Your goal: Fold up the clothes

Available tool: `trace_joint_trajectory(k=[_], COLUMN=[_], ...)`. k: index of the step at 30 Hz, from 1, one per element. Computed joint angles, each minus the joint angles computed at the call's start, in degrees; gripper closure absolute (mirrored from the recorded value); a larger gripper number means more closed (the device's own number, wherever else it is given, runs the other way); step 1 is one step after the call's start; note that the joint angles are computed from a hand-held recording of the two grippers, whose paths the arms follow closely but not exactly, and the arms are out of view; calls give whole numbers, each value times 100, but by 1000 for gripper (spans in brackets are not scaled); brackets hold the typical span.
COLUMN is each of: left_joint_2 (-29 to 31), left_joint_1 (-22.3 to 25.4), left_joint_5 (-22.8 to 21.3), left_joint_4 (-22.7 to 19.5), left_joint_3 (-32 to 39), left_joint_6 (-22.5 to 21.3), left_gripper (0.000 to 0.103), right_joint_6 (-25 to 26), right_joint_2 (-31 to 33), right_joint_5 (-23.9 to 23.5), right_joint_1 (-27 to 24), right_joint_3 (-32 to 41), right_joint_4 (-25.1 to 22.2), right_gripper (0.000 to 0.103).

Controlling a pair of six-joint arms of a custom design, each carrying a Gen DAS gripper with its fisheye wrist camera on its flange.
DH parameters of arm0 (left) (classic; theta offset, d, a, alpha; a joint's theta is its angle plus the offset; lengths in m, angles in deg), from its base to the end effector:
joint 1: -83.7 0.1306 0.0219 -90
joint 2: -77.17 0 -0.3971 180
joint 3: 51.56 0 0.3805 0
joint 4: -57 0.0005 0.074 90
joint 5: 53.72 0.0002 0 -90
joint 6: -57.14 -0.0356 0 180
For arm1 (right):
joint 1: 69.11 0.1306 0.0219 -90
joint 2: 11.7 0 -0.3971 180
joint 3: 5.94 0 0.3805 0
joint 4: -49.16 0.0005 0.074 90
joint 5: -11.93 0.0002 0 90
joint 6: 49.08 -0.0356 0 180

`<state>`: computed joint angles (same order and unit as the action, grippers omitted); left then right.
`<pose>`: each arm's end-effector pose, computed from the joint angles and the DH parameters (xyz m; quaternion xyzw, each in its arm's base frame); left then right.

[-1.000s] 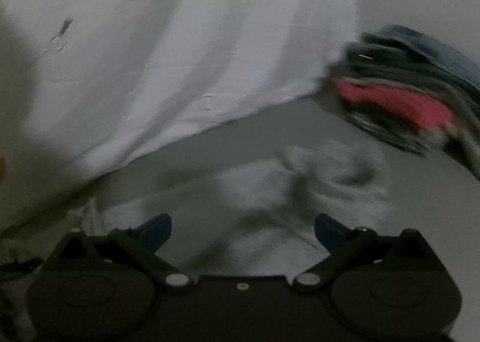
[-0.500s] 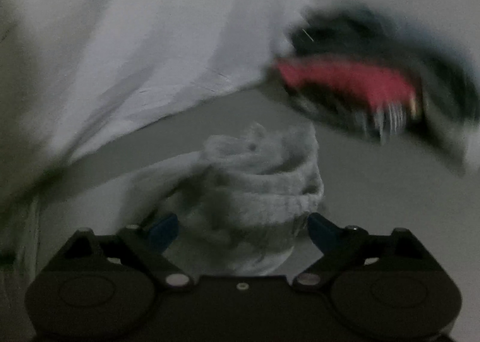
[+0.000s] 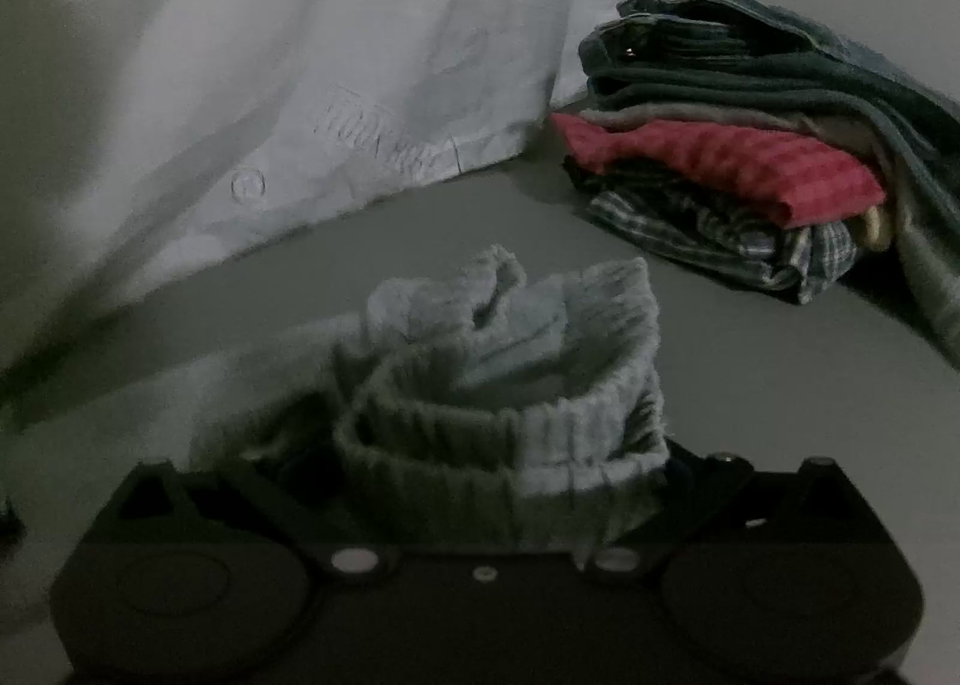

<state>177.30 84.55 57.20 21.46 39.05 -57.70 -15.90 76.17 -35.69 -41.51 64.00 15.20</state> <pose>0.5428 -0.0052 0.3825 0.2567 0.8745 -0.0800 0.4037 0.3932 0.1779 0.3312 0.3365 0.8230 -0.0485 0.4550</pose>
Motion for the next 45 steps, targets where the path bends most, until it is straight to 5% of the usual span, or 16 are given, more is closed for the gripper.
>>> trace_joint_trajectory(k=[5, 8, 10, 16, 25, 30, 36, 40, 45], left_joint_2=[-20, -6, 23, 286, -181, -243, 23, 173, 344], left_joint_1=[-41, -55, -63, -104, 886, 1423, 2103, 2493, 2811], left_joint_5=[-77, -99, -122, -966, -1230, -1313, -1335, -1391, -1406], left_joint_4=[-9, -62, -155, -1660, -1601, -1544, -1744, -1932, -2123], left_joint_3=[-2, 30, 95, 1074, 1394, 1459, 1763, 1927, 2052], left_joint_6=[2, 1, -3, 37, -38, -40, 599, 1123, 1418], left_gripper=[0, 0, 0, 0, 0, 0, 0, 0, 0], right_joint_6=[-703, -1005, -1059, -430, 1216, 1818, 2720, 3555, 4325], right_joint_2=[-423, -711, -836, -722, 273, 1117, 2271, 3251, 3854], right_joint_5=[-268, -457, -335, 397, 706, 382, -30, -454, -1355], right_joint_1=[-165, -201, -103, 601, 1693, 2005, 2333, 2512, 2668], right_joint_3=[-361, -582, -607, -72, 1276, 2198, 3582, 4693, 5343], right_joint_4=[429, 845, 1013, 1341, 1931, 2005, 1766, 1207, 688], right_gripper=[70, 79, 80, 80, 80, 80, 79, 47, 38])
